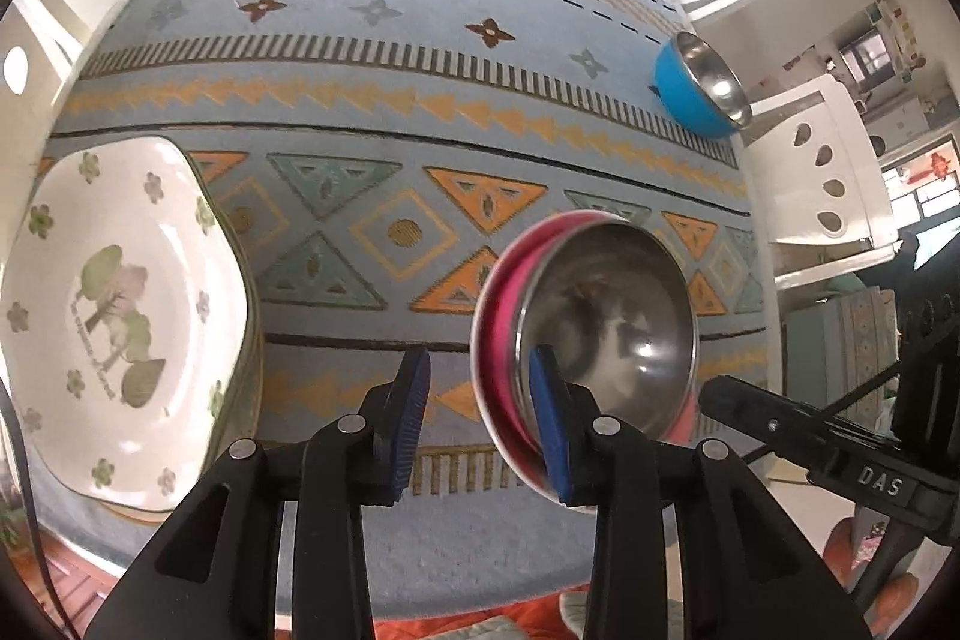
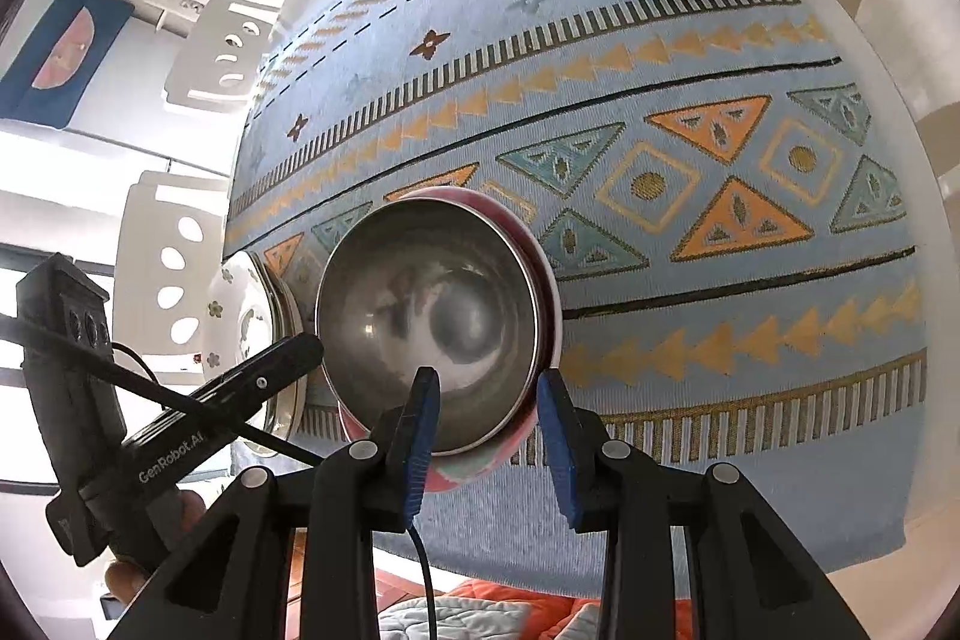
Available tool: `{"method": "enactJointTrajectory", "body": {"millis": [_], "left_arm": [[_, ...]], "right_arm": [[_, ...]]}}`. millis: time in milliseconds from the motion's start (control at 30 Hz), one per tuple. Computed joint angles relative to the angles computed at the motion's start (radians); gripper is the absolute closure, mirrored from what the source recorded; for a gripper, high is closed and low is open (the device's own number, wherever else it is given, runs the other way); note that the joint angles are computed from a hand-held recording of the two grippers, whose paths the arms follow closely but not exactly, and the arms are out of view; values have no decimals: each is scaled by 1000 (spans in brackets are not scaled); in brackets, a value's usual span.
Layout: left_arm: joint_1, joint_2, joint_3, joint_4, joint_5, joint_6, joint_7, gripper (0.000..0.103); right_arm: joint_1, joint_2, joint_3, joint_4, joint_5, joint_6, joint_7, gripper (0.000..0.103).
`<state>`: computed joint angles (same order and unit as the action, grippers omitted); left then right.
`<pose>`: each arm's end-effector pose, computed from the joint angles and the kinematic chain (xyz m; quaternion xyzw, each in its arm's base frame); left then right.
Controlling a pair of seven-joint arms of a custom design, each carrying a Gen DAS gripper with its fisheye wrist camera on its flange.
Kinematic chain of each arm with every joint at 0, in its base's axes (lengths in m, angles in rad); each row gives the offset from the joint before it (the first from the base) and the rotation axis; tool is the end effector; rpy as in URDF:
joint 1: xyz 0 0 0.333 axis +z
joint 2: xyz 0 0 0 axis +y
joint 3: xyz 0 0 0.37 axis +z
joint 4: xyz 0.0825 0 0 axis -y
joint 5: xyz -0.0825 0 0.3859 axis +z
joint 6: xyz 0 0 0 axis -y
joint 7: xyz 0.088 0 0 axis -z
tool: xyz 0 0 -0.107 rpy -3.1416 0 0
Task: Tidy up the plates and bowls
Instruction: 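Open both tools and move them toward the blue-sided steel bowl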
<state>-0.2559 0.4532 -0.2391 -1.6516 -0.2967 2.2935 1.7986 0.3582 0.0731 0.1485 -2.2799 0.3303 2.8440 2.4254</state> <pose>0.6395 -0.3227 0.4246 0.4948 -0.8468 0.1794 0.0768 0.5048 0.2592 0.4279 -0.4325 0.8646 0.0646 0.2475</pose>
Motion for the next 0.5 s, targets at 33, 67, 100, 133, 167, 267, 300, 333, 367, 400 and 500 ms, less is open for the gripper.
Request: {"method": "enactJointTrajectory", "body": {"millis": [33, 67, 100, 133, 167, 267, 300, 333, 367, 400, 500], "left_arm": [[-2, 0, 1, 0, 4, 3, 1, 71], [-3, 0, 2, 0, 7, 4, 1, 71], [-3, 0, 0, 0, 4, 5, 2, 71], [-1, 1, -3, 2, -2, 5, 5, 71], [-1, 1, -4, 5, -4, 5, 7, 71], [0, 0, -10, 15, -14, 16, 19, 71], [2, -1, -14, 21, -20, 17, 31, 71], [6, -1, -20, 29, -29, 19, 46, 71], [9, -2, -25, 38, -40, 23, 63, 71], [10, -4, -30, 48, -48, 32, 77, 71], [6, -3, -38, 90, -60, 51, 116, 71]], "right_arm": [[-1, 2, 1, 5, 1, -3, -9, 71], [-1, 6, 0, 12, -7, -10, -10, 71], [-1, 9, 0, 17, -9, -12, -13, 71], [-2, 13, 1, 23, -10, -14, -18, 71], [-3, 17, 2, 30, -9, -17, -24, 71], [-1, 17, 0, 41, -35, -15, -20, 71], [1, 15, -3, 45, -56, -11, -12, 71], [3, 11, -7, 48, -81, -5, -2, 71], [5, 8, -14, 53, -118, -1, 15, 71], [5, 4, -18, 55, -143, 1, 26, 71], [1, -28, -40, 39, -253, 44, 81, 70]]}}
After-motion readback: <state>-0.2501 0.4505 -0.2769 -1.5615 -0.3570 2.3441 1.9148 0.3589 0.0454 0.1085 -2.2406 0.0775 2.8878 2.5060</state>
